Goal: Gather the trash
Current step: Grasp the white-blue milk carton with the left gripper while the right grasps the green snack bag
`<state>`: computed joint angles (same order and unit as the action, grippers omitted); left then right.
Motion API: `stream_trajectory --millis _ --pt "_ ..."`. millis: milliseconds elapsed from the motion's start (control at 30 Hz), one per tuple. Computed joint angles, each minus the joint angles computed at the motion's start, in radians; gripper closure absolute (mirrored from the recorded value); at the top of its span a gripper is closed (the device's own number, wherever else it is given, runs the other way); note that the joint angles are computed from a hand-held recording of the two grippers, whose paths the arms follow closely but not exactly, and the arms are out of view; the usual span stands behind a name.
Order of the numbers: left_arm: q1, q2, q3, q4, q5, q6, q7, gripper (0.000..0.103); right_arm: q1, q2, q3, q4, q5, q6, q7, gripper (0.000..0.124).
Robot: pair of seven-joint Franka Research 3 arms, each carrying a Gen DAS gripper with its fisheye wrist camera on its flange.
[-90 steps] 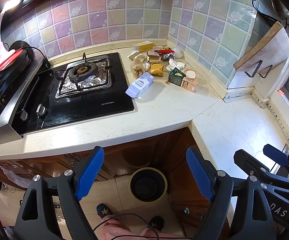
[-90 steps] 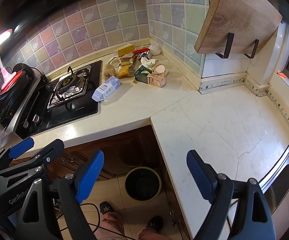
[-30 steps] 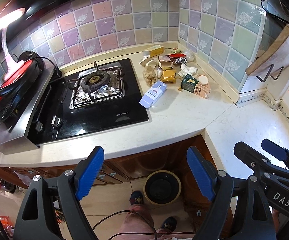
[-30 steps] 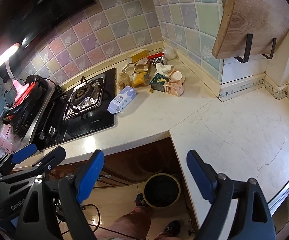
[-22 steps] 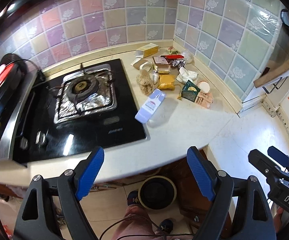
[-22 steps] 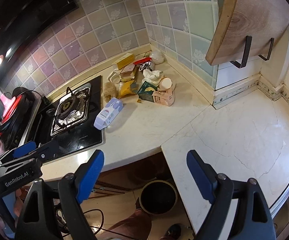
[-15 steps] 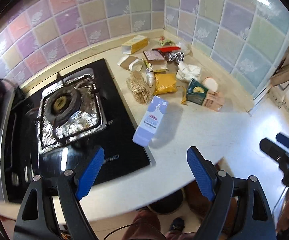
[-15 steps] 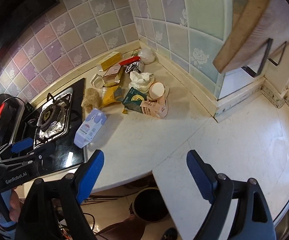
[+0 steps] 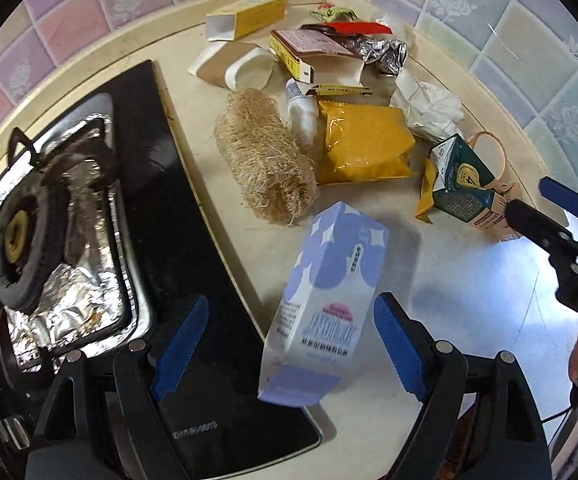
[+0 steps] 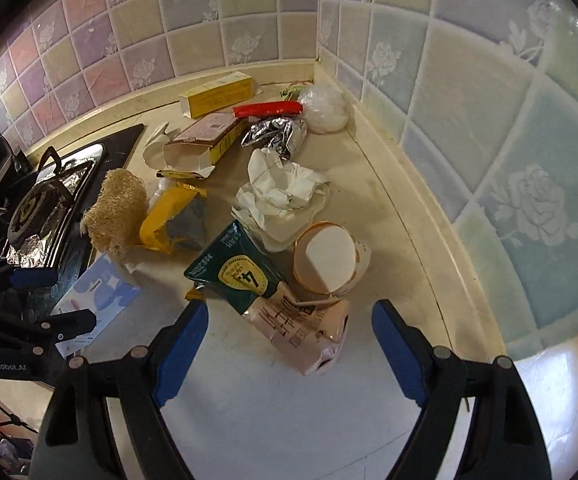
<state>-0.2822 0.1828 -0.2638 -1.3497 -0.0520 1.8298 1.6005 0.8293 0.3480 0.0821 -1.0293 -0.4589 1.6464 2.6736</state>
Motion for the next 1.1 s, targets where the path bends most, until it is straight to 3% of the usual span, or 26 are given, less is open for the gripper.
stream_trajectory --millis 200,433,567,733,800,1000,1100 --pt "-0.007 0.052 -0.007 0.041 -0.005 -0.008 0.014 0.019 -0.09 -0.087 0.027 -0.181 0.135 0.196 -0.025 0.039" --pt "-0.009 0.071 -0.01 0.053 -0.013 0.006 0.016 0.035 -0.13 -0.069 0.06 -0.172 0.259 0.273 -0.132 0.039" --pt "-0.002 0.085 -0.012 0.067 -0.044 -0.022 0.009 0.048 -0.113 -0.033 0.057 -0.102 0.269 0.233 -0.2 0.039" --pt "0.006 0.057 -0.012 0.021 -0.063 0.002 0.013 0.065 -0.085 0.03 0.027 0.009 0.242 0.146 -0.238 0.039" --pt "0.004 0.059 -0.013 0.026 -0.068 -0.003 0.005 0.067 -0.079 0.052 0.018 0.041 0.241 0.131 -0.25 0.04" --pt "0.029 -0.012 -0.005 -0.059 -0.105 0.03 0.046 0.069 -0.054 0.172 -0.006 0.215 0.26 0.023 -0.323 0.071" --pt "0.031 -0.038 -0.002 -0.077 -0.115 0.026 0.056 0.069 -0.032 0.213 -0.026 0.279 0.262 -0.021 -0.345 0.073"
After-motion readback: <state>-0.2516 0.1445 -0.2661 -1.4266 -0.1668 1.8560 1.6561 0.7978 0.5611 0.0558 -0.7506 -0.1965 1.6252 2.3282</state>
